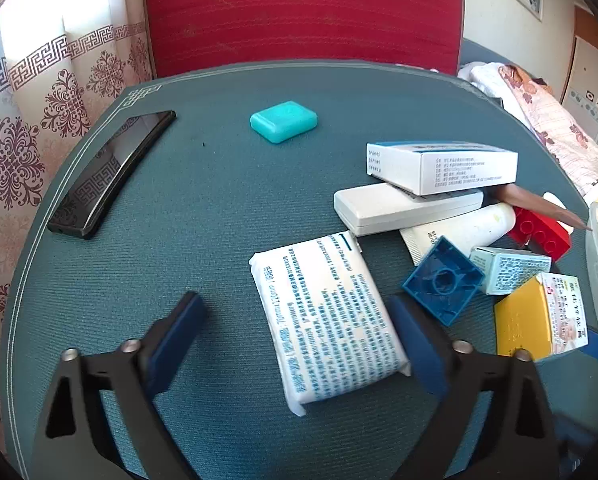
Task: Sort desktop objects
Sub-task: 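Grasp the white medicine packet with the left gripper while the right grasps the ointment box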
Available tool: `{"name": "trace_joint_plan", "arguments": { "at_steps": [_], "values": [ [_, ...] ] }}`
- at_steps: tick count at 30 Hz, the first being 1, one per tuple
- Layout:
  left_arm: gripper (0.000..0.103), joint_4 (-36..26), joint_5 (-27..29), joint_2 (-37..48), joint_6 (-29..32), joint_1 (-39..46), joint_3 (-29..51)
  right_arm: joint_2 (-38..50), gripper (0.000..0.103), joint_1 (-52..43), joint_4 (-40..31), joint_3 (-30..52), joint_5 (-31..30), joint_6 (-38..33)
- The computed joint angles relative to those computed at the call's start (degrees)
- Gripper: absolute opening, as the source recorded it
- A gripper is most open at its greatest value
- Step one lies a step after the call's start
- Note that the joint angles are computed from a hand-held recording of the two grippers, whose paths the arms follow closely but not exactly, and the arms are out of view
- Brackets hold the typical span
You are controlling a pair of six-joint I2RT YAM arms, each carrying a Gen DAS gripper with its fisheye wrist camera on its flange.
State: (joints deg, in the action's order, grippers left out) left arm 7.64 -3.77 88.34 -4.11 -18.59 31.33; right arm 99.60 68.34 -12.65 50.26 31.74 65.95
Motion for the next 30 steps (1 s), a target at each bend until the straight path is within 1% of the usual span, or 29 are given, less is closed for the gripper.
{"name": "trace_joint_plan", "arguments": {
  "at_steps": [3, 5, 7, 8, 9, 10, 11, 12, 13, 14, 19, 22, 28, 30],
  "values": [
    [0.081, 1.6, -0.3, -1.2, -0.9, -0.4, -1.9, 3.3, 0.081, -1.0, -2.2, 4.5, -0.4, 0.2],
    [0.075, 1.9, -0.1, -2.0, -1.2, 0.2, -2.5, 4.7, 0.08, -1.8, -2.1, 6.1, -1.2, 0.0],
    [0.064, 1.8, -0.2, -2.8, -2.0, 0.4, -2.8, 5.8, 0.079, -2.6, -2.4, 8.0, -1.6, -0.9],
    [0.062, 1.9, -0.2, -3.2, -2.4, 0.6, -3.2, 6.8, 0.078, -2.4, -2.5, 9.0, -1.2, -0.9],
    [0.056, 1.9, 0.1, -3.5, -2.3, 1.2, -3.2, 8.1, 0.077, -2.4, -3.1, 10.7, -1.0, -0.9],
    [0.051, 2.1, 0.0, -4.0, -2.7, 1.2, -3.6, 7.8, 0.075, -2.7, -2.6, 10.2, -0.9, -1.5],
    [0.051, 2.1, 0.3, -4.3, -2.9, 1.4, -3.9, 6.7, 0.073, -3.3, -1.4, 8.0, -1.2, -2.6],
    [0.051, 2.2, 0.7, -4.5, -3.0, 1.7, -4.1, 7.3, 0.07, -3.4, -1.4, 8.7, -1.0, -2.7],
    [0.051, 2.2, 0.7, -4.8, -3.1, 1.6, -4.3, 6.1, 0.069, -3.6, -0.9, 6.9, -1.1, -3.1],
    [0.051, 2.4, 0.9, -4.9, -3.0, 1.7, -4.6, 4.9, 0.067, -4.8, 0.7, 4.9, -1.8, -4.9],
    [0.051, 2.1, 2.6, -6.1, -2.9, 2.3, -5.1, 2.1, 0.066, -6.8, 3.5, 0.9, -2.6, -8.8],
    [0.051, 2.1, 3.0, -6.6, -3.2, 1.9, -5.5, -0.3, 0.065, -6.6, 4.9, -1.6, -2.3, -9.4],
    [0.051, 1.8, 4.5, -6.8, -4.0, 1.8, -5.3, -4.9, 0.064, -4.1, 3.9, -4.0, 0.6, -9.6],
    [0.051, 1.7, 4.7, -7.0, -4.6, 2.0, -5.4, -6.0, 0.064, -4.1, 4.5, -5.0, 0.6, -10.7]
  ]
}}
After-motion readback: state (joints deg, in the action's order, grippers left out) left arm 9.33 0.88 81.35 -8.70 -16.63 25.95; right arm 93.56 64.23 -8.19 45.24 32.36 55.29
